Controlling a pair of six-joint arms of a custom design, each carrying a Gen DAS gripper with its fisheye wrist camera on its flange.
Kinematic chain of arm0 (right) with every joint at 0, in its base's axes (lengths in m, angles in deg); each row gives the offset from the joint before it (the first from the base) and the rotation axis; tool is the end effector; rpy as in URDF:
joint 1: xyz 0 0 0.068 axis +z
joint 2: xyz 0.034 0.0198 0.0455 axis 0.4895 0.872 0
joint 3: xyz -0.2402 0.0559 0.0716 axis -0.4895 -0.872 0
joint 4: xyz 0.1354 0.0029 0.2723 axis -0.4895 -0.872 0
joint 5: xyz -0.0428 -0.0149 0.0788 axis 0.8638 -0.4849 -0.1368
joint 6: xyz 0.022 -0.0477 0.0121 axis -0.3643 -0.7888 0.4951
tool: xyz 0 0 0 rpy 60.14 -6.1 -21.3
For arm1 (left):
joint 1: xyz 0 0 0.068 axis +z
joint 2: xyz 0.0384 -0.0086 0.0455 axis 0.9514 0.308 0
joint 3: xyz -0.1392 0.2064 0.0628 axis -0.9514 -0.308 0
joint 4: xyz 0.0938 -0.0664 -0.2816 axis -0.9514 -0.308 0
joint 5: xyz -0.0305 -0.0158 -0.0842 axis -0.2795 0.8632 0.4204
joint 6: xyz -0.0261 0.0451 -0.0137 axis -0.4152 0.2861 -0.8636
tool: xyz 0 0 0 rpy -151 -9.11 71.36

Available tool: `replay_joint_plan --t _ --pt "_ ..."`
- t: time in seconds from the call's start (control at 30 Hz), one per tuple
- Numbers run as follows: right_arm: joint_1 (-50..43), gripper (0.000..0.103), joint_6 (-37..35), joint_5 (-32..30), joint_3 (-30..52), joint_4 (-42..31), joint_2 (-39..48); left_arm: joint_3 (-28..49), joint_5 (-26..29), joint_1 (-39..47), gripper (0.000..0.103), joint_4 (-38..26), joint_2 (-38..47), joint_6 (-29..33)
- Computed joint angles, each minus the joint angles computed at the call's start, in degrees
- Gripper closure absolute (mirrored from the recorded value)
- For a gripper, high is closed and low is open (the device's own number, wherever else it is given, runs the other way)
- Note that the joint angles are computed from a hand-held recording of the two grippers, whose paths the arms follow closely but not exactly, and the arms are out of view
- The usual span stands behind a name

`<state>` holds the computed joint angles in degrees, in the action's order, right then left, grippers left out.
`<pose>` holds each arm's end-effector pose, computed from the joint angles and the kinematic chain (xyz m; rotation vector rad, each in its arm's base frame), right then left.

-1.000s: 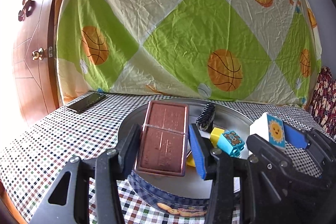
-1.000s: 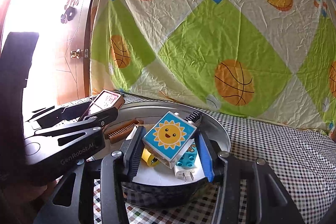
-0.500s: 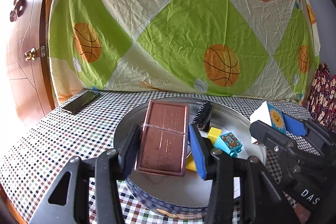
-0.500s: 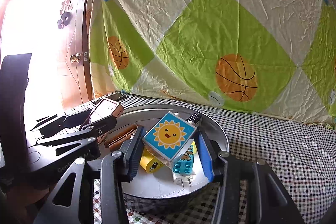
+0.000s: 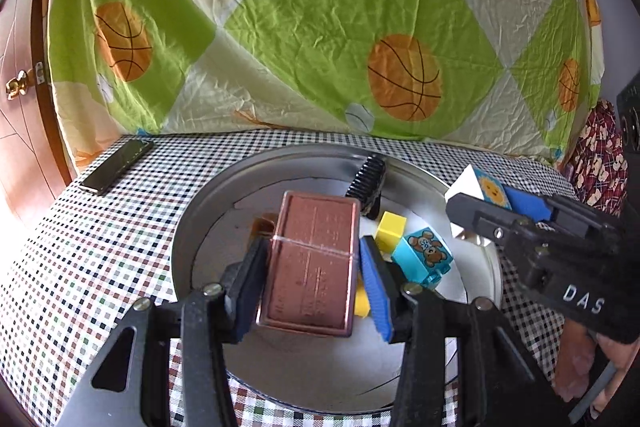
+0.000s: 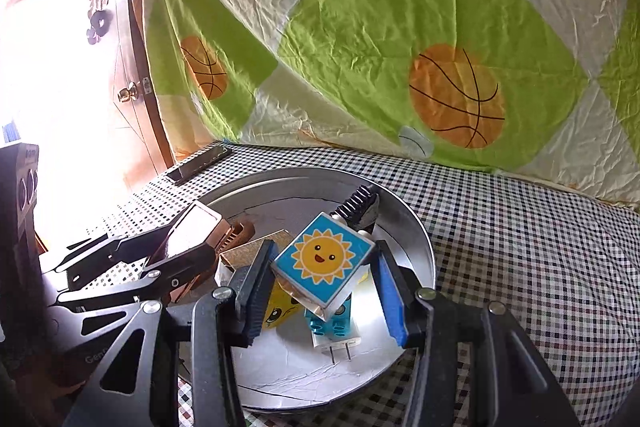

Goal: Organize rigid objects
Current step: 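Lower the copper box into the tin with the left tool while the right tool releases the cube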

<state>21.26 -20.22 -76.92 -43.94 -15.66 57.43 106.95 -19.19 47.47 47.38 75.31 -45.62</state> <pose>0.2840 -0.0297 0.1218 -0.0932 2.1546 0.1987 0.3050 -0.1388 0.1053 0.3169 2.1882 -0.2873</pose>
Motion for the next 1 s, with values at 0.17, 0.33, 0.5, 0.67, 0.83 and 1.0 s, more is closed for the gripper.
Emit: replay_joint_plan --t 0.17,0.33,0.5,0.67,0.83,1.0 --pt "-0.90 0.053 -0.69 -0.76 4.48 -4.05 4.27 2.21 -0.15 0.10 0.057 -2.38 1.55 0.67" --pt "0.92 0.053 -1.79 -0.04 8.68 -7.10 9.28 4.32 -1.56 -0.18 0.057 -4.62 3.59 1.44" --pt "3.11 0.052 -2.74 2.05 10.33 -8.01 11.96 5.51 -1.72 -0.11 0.057 -6.23 5.32 1.94" --pt "1.96 0.038 -2.06 -1.23 10.39 -7.57 12.45 4.25 -3.02 -0.65 0.054 -5.10 4.84 1.99" --pt "1.07 0.035 -1.25 -2.67 8.35 -6.47 10.04 2.53 -4.54 -1.61 0.038 -3.79 3.37 2.33" --pt "-0.80 0.034 -0.62 -3.84 3.74 -3.40 4.98 -0.79 -5.87 -1.65 0.025 -0.97 0.06 1.87"
